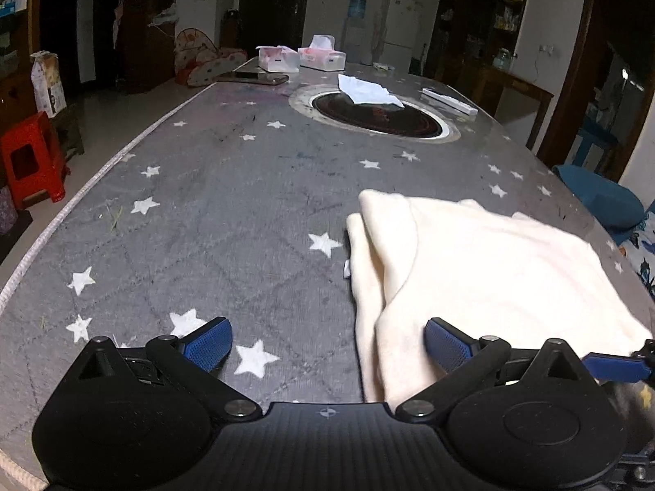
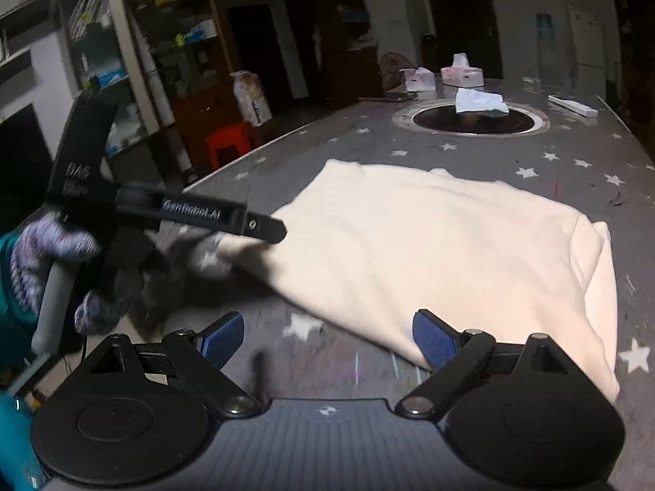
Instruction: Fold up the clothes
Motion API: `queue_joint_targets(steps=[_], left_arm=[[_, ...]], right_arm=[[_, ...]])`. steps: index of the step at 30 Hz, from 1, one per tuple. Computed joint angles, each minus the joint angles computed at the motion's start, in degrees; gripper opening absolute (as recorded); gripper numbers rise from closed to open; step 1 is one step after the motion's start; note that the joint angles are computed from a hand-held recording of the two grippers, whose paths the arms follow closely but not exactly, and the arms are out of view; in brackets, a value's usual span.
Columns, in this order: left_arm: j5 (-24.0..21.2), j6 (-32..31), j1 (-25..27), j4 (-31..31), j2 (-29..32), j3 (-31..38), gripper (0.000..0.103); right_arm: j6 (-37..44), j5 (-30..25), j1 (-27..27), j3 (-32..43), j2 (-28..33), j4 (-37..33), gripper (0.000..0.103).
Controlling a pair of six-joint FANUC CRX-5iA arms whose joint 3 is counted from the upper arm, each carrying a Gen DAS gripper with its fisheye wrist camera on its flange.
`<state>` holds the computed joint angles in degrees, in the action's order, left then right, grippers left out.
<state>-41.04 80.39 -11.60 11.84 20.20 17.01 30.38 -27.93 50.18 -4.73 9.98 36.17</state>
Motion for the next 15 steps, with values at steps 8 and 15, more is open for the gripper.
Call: queue_joint_targets(steps=[8, 15], left_arm=[[0.2, 0.3, 0.0, -0.4, 0.3, 2.0, 0.103], [-1.1, 0.9, -0.8, -1.5, 3.6, 6.4, 0.103]], right_arm=[[5.5, 1.6, -1.5, 1.4, -1.7, -3.9, 0.096], [-6.5, 2.9, -5.2, -1.4, -1.7, 3.5, 0.097]])
